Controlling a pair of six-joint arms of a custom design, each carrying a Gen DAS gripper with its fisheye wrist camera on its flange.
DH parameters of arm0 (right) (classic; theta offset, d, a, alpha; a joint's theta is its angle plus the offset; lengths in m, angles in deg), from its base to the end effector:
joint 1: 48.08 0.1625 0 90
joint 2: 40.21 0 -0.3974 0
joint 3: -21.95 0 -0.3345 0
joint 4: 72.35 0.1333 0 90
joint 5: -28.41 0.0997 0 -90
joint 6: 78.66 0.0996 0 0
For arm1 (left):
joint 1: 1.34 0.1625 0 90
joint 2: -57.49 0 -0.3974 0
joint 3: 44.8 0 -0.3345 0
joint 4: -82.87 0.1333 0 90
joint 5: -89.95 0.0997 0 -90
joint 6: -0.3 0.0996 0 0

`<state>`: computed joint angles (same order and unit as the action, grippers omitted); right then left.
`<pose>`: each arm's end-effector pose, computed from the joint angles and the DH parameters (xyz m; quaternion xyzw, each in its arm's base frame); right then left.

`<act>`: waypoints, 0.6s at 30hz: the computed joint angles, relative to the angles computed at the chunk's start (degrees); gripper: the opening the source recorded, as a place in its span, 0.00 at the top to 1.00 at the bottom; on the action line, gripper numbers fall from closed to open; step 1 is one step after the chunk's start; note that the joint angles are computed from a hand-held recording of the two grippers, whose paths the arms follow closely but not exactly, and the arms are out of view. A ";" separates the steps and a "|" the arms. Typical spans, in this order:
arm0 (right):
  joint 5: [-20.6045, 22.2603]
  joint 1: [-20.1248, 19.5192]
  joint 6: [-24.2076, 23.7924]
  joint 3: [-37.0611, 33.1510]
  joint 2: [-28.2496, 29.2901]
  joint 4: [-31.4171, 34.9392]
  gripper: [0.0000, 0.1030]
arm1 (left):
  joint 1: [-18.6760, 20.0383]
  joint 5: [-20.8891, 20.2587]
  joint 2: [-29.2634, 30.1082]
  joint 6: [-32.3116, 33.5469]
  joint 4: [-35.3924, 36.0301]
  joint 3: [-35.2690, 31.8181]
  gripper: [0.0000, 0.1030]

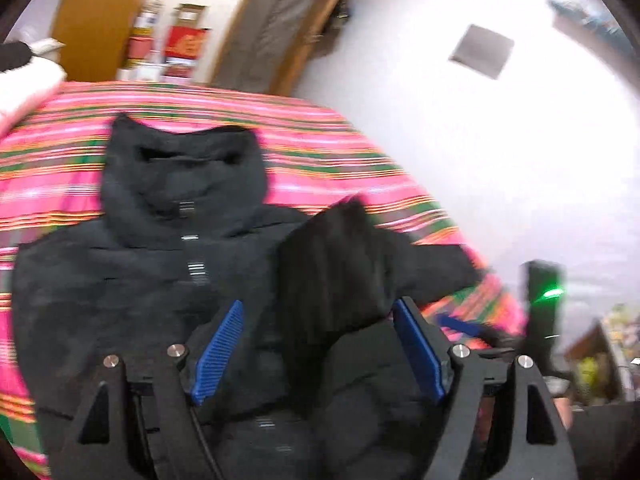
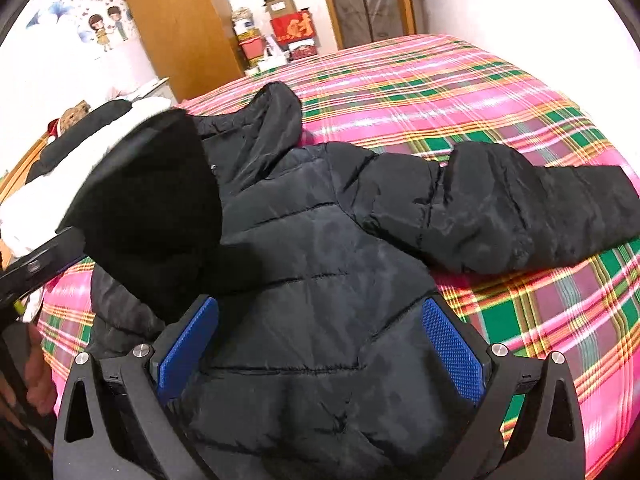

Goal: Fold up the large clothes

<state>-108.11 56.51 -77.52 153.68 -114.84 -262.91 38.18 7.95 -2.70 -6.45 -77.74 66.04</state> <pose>0.1615 -0.3780 0.2837 -0.0453 -0.8647 0.3871 0.3168 -0.3206 -0.4553 0.1900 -0.3547 -0.9163 0.1847 0.0225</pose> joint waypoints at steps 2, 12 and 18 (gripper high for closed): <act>-1.23 0.17 1.14 1.04 -1.00 0.91 0.01 | 0.22 -3.00 -0.72 -0.82 -1.15 0.30 0.21; 6.72 -5.26 2.76 1.13 -2.15 3.33 0.01 | 5.60 20.36 1.23 -10.33 7.03 -4.19 0.21; 12.77 -10.02 2.54 -6.86 5.17 11.94 0.57 | 11.74 22.08 0.86 -16.97 7.55 -5.83 0.22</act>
<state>-95.34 46.49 -74.97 146.82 -109.67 -250.97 49.93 30.03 -1.84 -23.42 -70.19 60.22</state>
